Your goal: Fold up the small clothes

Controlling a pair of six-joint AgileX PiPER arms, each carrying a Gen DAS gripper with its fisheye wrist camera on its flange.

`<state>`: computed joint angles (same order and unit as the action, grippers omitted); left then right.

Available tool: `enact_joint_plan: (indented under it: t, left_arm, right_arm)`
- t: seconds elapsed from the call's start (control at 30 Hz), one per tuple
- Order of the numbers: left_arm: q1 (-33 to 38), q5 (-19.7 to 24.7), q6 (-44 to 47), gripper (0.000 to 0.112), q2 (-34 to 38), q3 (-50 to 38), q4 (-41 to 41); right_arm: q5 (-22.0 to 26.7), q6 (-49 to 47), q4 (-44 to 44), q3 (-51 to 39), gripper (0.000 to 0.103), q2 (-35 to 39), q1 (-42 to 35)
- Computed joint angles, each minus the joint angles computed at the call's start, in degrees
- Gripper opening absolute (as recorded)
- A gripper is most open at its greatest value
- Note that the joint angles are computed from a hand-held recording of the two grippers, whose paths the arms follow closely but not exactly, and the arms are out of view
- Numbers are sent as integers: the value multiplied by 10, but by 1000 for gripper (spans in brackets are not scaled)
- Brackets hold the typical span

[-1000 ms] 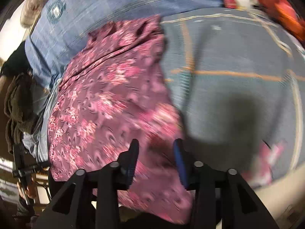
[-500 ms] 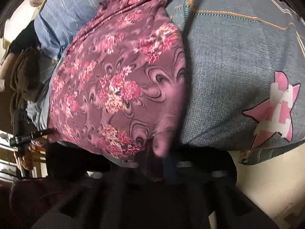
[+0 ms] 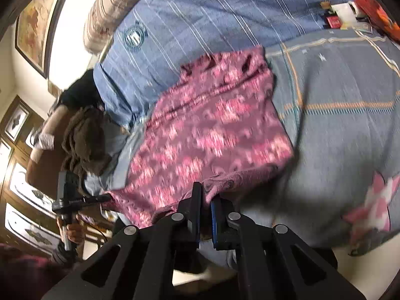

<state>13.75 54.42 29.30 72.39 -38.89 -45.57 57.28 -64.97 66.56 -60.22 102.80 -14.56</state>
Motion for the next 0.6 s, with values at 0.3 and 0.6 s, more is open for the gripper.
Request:
enact_joint_plan:
  t: [0.3,0.6]
  left_arm:
    - [12,-35,-20,6,94,-101,-38]
    - [15,-61,-76,5,254,-296,-70]
  right_arm:
    - [-25,65,42,-124,6,69,40]
    - [-41,220,45,-383,6,223,67]
